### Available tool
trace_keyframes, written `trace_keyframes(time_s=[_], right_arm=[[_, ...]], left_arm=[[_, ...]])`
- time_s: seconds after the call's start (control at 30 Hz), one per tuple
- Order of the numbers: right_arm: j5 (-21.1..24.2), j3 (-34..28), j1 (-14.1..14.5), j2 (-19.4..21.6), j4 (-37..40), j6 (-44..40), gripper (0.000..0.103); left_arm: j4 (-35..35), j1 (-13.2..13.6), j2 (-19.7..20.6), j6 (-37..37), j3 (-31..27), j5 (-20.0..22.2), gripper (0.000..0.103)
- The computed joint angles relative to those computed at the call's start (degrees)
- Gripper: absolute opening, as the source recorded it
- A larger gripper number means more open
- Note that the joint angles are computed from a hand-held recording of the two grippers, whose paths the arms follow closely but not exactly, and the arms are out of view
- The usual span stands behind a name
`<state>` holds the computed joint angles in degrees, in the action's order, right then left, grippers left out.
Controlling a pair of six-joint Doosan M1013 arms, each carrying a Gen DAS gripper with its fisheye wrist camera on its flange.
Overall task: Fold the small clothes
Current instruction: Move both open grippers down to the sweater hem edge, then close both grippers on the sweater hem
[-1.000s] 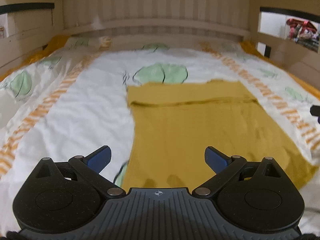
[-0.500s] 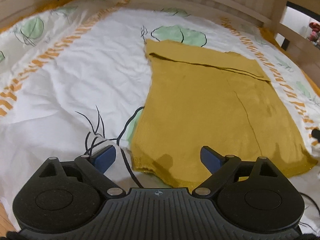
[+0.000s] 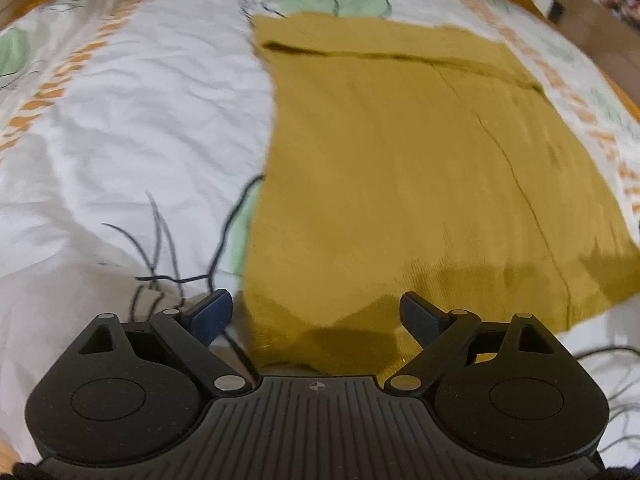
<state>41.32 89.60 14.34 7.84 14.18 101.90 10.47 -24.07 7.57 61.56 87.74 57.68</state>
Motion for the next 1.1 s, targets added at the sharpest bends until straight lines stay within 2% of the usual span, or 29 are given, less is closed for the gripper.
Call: trace_keyframes(time_s=[0.3,0.6,0.73,0.8,0.9,1.0,1.1], right_arm=[[6.3,-2.8,0.4,2.3,-1.1,-3.3,0.103],[11.5,-4.4,-1.8,3.8,8.3,-11.0,0.103],[14.7,-5.3,-3.0,4.5,12.5,-14.2,0.103],[16.8,-6.1,-3.7,5.0,14.0,-15.5,0.103],[19.4,-6.7,-4.8,5.4,17.1,-17.6,0.101],[21.1,-7.0,-5.7,5.8,19.5,-19.1,0.100],[23.0,-7.8,-6.5,6.5,21.0,-19.8,0.098]], left_arm=[[-3.7,0.9,0.7,3.9,-0.7,1.1,0.091],[-9.2,2.7,1.6,8.3,-1.8,1.8,0.090],[-9.6,2.6,1.0,9.1,-1.5,1.7,0.077],[-9.7,2.6,0.6,9.5,-1.2,1.5,0.064],[-9.5,2.6,-0.1,9.3,-0.6,0.9,0.053],[-10.5,3.1,-0.8,8.6,0.2,-0.5,0.048],[-11.4,3.5,-0.9,8.9,0.4,-1.1,0.047]])
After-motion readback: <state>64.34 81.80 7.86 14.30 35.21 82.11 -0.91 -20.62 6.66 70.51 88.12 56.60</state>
